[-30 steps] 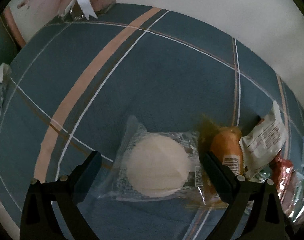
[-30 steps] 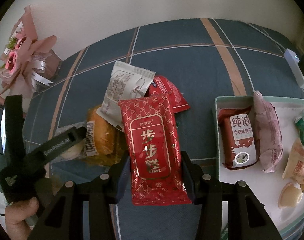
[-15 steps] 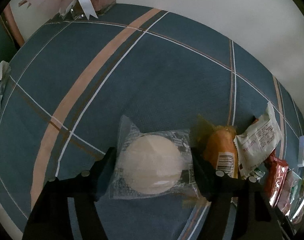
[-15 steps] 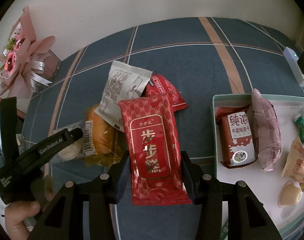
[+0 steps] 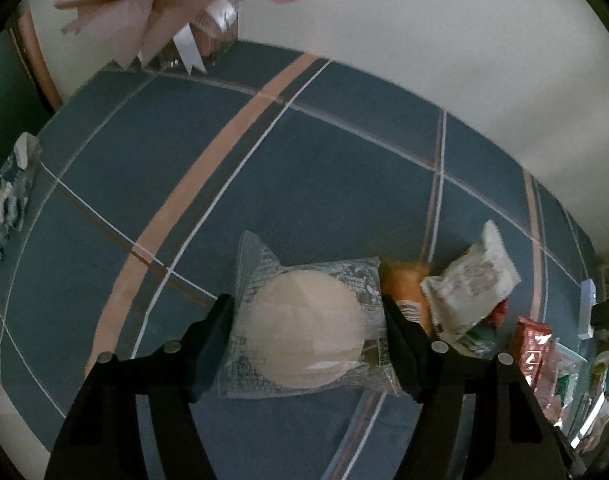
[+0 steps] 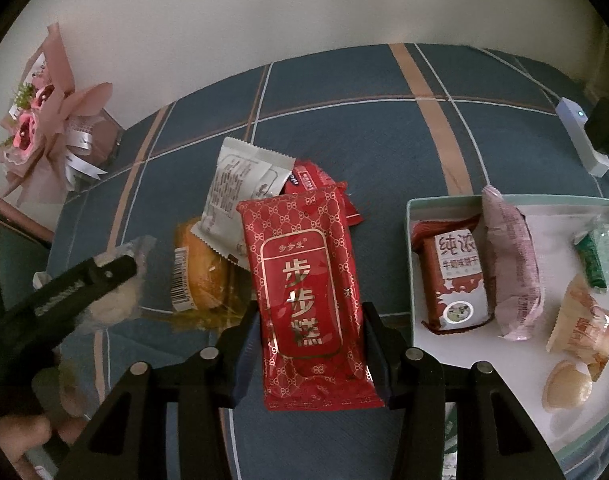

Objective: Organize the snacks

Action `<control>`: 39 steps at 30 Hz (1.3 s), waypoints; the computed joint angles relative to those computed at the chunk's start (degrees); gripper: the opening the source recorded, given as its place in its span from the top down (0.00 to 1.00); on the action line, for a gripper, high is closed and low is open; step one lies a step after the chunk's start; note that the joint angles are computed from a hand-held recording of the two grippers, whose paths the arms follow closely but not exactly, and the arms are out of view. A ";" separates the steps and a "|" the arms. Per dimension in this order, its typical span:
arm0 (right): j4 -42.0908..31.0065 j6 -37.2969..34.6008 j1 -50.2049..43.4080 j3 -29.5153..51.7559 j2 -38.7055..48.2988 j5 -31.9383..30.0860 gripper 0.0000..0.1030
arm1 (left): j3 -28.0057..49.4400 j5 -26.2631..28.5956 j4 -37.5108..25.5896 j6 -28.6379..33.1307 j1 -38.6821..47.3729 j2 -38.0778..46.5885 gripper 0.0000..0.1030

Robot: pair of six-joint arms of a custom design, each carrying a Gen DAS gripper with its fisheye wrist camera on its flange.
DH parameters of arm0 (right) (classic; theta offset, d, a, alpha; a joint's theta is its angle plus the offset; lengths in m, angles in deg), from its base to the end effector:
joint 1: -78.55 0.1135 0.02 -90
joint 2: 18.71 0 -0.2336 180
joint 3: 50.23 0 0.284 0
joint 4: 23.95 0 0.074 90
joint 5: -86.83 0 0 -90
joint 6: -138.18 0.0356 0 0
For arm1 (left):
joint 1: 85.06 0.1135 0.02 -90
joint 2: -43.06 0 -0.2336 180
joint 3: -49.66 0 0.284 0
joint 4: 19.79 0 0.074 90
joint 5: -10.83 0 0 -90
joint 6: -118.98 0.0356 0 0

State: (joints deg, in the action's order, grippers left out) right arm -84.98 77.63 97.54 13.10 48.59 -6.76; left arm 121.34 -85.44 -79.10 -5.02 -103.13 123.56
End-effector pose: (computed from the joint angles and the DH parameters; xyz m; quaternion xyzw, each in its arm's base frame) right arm 0.2446 0.0865 0.2101 0.0822 0.9724 0.1166 0.1847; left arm 0.2891 -0.0902 0.1988 -0.1461 0.9695 -0.0349 0.1938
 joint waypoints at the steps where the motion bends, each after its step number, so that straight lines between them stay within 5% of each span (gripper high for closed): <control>1: -0.28 0.06 -0.06 0.08 -0.26 0.00 0.51 | 0.13 -0.25 -0.37 -0.29 -0.45 -0.88 0.30; 19: -9.66 -3.42 -10.95 0.31 -8.65 0.36 0.51 | 1.88 0.03 -1.75 -5.61 -10.95 -7.52 0.29; 39: -17.51 -19.48 -41.58 1.28 -15.29 -5.95 0.51 | 12.68 -3.79 -3.11 -7.13 -30.10 2.85 0.29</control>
State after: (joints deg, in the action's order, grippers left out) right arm -102.49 58.16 55.95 14.38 33.30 -12.71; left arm 134.02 -89.24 -82.21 -12.15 -133.24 126.40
